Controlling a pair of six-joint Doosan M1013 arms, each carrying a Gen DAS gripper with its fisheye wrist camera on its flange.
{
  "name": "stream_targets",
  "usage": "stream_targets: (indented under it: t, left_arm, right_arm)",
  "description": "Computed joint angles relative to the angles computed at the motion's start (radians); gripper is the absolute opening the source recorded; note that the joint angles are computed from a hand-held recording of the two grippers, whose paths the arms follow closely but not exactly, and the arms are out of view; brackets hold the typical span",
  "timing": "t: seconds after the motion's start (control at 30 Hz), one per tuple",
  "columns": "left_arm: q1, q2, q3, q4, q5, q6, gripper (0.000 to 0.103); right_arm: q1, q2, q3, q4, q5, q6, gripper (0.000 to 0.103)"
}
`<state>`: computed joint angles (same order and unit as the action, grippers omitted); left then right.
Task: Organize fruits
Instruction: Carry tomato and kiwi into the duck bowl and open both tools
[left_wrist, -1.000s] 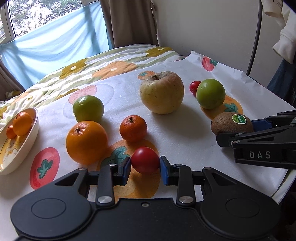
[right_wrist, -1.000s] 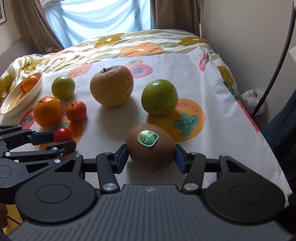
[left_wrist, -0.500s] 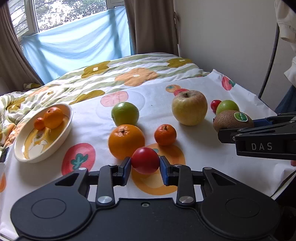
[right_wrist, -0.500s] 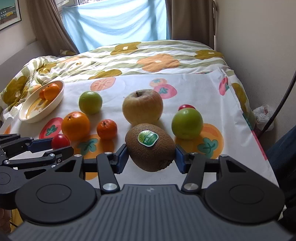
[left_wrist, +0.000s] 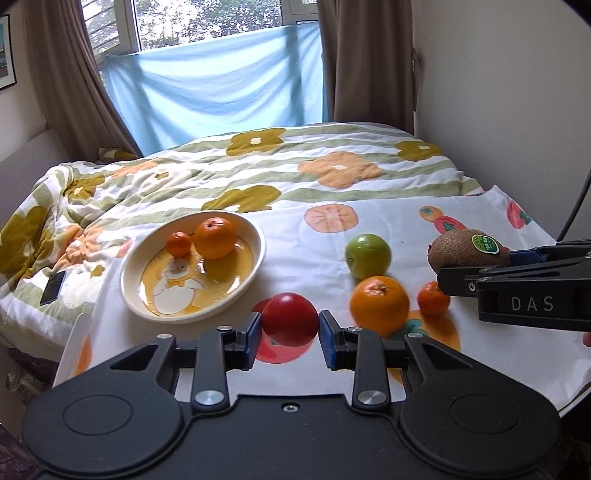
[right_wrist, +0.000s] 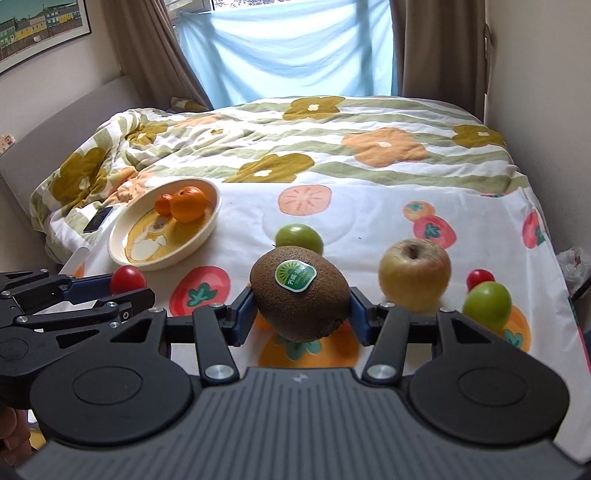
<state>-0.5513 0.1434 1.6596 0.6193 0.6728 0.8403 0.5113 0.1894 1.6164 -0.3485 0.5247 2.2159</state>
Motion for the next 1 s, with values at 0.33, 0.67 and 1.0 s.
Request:
stream_targets:
  t: [0.33,0.67,1.0]
  left_arm:
    - [0.119,-0.007,-0.018,-0.051,-0.007,0.085,0.037]
    - [0.242,0.054,-0.076,-0.204,-0.057,0.302,0.037]
    - [0.315,0.166,-0.174,-0.391,-0.073,0.556,0.037]
  right_arm:
    - [0.056,0.110,-0.172,0.029,0.047,-0.026,0.067]
    - [0.094,0.249,-0.353,0.028,0.117,-0.002,0.067]
    - [0.106,0.369,-0.494,0.010,0.226,0.015,0.067]
